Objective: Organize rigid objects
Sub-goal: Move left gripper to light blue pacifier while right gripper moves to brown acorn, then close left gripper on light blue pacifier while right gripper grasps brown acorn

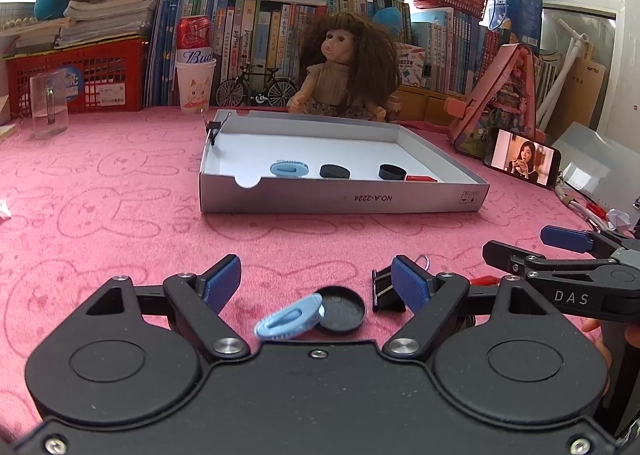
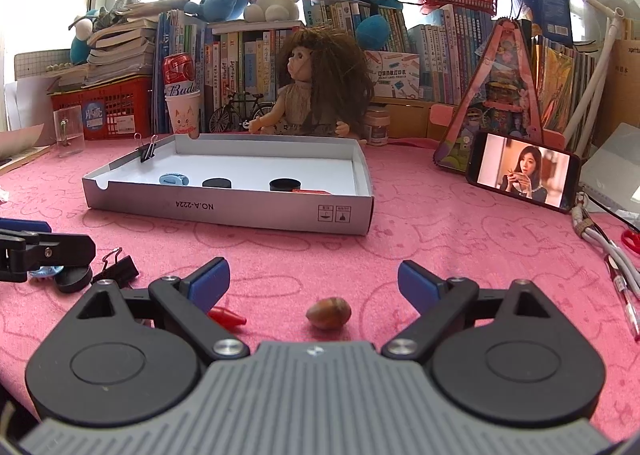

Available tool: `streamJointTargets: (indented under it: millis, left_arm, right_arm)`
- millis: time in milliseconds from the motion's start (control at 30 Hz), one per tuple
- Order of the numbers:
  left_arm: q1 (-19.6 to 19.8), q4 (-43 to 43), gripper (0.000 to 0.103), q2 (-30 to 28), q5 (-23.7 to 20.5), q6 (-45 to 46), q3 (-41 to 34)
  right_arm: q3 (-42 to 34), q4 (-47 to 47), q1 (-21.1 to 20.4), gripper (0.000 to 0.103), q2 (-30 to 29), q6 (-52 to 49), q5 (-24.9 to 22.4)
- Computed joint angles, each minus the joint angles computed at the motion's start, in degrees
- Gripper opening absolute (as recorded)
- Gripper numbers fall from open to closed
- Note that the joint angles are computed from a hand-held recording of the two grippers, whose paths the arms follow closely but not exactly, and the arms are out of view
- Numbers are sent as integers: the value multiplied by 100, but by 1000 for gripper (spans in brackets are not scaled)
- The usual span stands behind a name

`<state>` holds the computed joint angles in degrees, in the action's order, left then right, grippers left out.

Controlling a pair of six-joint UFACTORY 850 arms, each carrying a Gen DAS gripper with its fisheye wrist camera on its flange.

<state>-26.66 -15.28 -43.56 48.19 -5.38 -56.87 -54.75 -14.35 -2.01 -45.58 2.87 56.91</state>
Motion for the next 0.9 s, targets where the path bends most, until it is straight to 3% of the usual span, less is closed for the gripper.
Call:
streamJointTargets:
  millis: [367, 533, 833, 900]
  left_arm:
    - [7, -79, 74, 96, 251, -246, 340]
    - [62, 32, 64, 172, 280, -514, 459]
    - [24, 149, 44, 149, 259, -747, 436]
    - [10, 127, 35, 136, 261, -732, 429]
  right_arm:
    - [113, 54, -109, 96, -46, 122, 202]
    - [127, -19, -135, 93, -66, 115, 254]
    - [123, -56, -117, 77, -87, 152, 156]
    - [130, -22, -107, 73, -88, 118, 166]
